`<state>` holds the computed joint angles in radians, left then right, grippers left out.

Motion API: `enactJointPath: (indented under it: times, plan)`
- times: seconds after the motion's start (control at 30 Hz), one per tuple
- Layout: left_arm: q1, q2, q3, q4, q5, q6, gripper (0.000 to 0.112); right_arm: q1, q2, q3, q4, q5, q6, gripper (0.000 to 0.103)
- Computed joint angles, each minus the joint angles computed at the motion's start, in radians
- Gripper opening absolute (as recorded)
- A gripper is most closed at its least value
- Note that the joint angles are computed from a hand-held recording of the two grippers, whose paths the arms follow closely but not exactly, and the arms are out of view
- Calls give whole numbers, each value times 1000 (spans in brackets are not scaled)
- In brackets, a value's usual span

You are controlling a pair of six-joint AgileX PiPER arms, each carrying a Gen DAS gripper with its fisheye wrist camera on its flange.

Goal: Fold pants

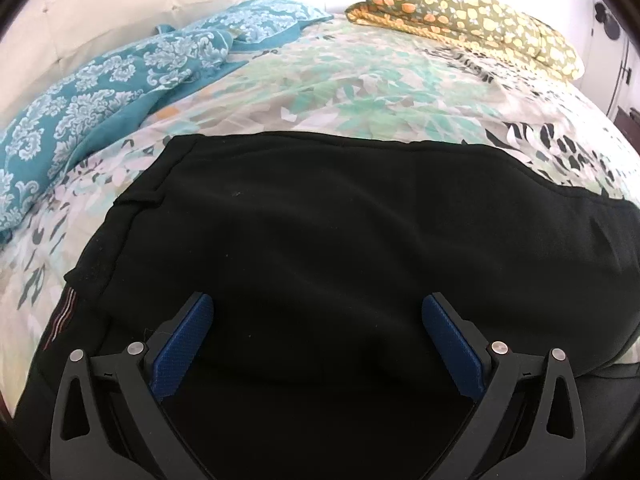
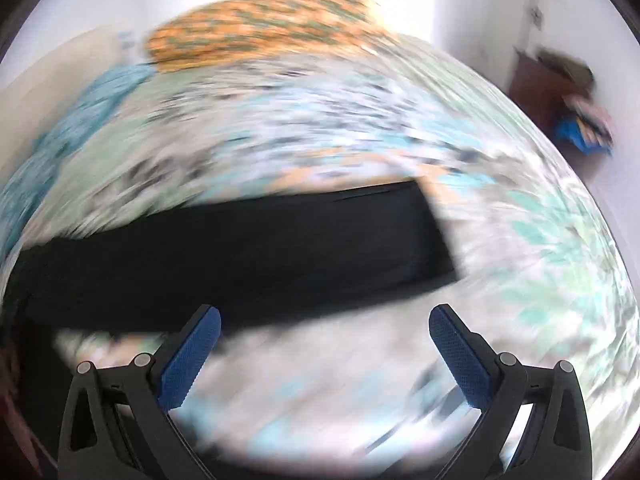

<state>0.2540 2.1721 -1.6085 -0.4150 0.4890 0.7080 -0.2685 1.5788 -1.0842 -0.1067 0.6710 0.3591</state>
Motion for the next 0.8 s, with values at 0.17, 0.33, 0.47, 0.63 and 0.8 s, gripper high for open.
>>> enactJointPath:
  times: [0.17,0.33,0.47,0.63,0.8]
  plan:
    - [-12,-4,32,5,-56,-1,102,-259,280,-269,283,61,-74,103]
    - [-18,5,30,27,-73,-23,102,-231,424,-438,232,40,-33,103]
    - [-22,9,25,45,-78,-41,102,-191,498,-508,176,37,-35,88]
    - [-24,12,24,54,-82,-50,102,-190,469,-458,167,33,-73,12]
    - [-27,14,22,66,-85,-61,102,-171,145,-152,263,-116,-271,9]
